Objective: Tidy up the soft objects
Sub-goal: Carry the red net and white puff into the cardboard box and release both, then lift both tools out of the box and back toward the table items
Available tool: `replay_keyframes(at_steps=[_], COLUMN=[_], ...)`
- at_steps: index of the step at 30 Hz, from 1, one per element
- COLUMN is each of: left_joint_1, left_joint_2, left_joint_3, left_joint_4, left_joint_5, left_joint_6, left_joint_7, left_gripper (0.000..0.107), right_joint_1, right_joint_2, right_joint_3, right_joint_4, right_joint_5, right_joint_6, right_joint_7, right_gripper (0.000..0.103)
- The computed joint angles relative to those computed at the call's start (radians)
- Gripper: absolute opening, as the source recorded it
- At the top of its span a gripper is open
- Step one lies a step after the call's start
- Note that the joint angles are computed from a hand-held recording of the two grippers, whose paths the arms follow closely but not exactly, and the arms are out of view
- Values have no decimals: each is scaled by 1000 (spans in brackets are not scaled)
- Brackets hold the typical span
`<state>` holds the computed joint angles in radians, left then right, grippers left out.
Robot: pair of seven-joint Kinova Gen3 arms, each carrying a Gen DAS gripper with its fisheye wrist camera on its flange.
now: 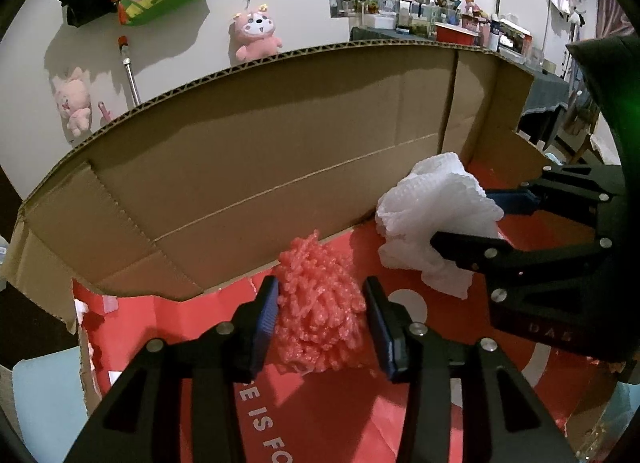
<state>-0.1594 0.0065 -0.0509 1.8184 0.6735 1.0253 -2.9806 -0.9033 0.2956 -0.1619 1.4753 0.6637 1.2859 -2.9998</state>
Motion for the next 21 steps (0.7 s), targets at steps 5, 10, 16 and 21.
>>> replay_keyframes(at_steps=[5, 10, 16, 21], left_joint_1=[6, 5, -13, -50], left_joint_2=[6, -3, -22, -57], left_joint_3=[5, 1, -21, -65], left_joint_4=[-8, 7, -1, -15], left_joint_5=[-39, -43, -16, 32], left_joint_6=[4, -8, 34, 113], left_joint_7=[28, 21, 14, -21], left_gripper=[51, 56, 66, 77], right_joint_1=[0, 1, -1, -18], right_joint_2=[-2, 0, -14, -27], right_joint_3=[-1, -1, -1, -11], right_joint_4=[5, 0, -3, -26], right_joint_5=[-1, 0, -1, 12], right_joint_6=[-5, 2, 6, 45], right_joint_7=[-9, 1, -20, -40], right_gripper=[48, 53, 59, 64])
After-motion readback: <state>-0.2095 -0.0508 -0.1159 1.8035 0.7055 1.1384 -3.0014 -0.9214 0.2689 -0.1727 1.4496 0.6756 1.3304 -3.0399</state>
